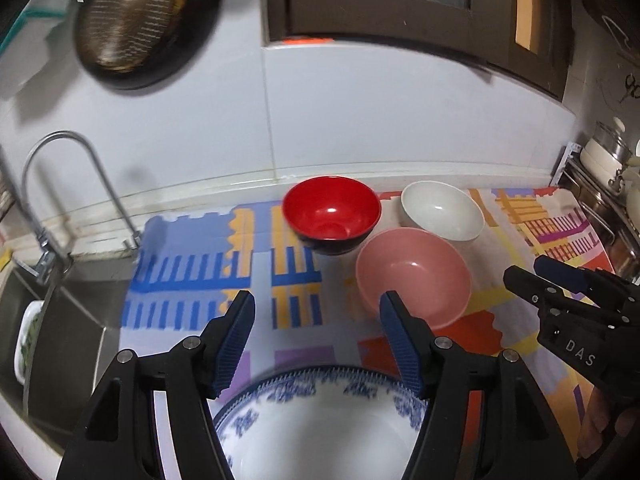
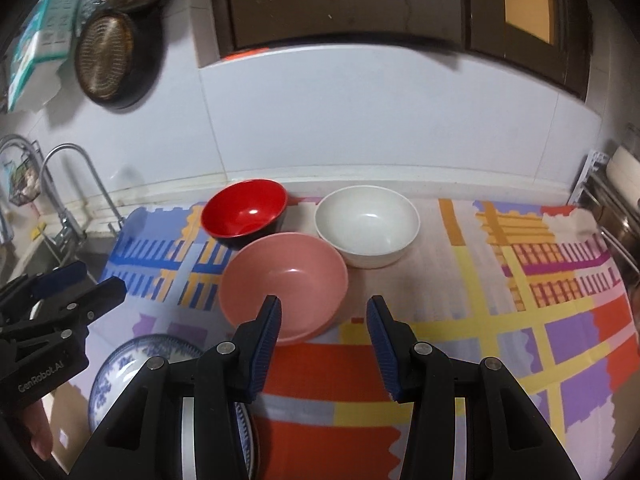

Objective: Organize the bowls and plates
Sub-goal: 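Move both grippers to the pink bowl rim and close them on it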

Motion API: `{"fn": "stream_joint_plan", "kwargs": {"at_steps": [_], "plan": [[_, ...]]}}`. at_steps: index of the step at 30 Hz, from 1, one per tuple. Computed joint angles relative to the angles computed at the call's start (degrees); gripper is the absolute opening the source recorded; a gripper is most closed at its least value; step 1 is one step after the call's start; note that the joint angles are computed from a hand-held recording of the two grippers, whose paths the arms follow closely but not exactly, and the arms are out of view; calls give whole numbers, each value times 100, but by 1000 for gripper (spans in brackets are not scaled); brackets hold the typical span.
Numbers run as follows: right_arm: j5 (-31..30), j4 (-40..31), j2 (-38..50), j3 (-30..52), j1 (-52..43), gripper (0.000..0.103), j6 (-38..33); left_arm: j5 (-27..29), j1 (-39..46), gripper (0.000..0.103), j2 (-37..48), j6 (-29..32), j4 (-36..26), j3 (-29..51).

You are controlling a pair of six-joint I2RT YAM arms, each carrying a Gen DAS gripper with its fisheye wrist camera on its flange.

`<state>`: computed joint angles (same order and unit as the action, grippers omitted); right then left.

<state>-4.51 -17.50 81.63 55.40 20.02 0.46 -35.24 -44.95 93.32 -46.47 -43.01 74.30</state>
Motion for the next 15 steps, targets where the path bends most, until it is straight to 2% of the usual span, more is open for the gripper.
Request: {"fn": "stream_joint_plan", "kwargs": {"at_steps": [5, 11, 13, 15], "plan": [[-7, 72, 652, 354, -80, 45, -13, 583, 448, 64, 391, 713, 522, 97], [-147, 72, 1355, 726, -191, 45, 5, 1080, 823, 63, 944, 1085, 817, 343], [-193, 53, 1559, 839, -236, 45, 53, 1246, 919, 57, 1154, 1142, 840, 466], [-253, -4, 1790, 1008, -283, 45, 79, 1504, 1035, 56, 1368, 1211, 878, 584]]}}
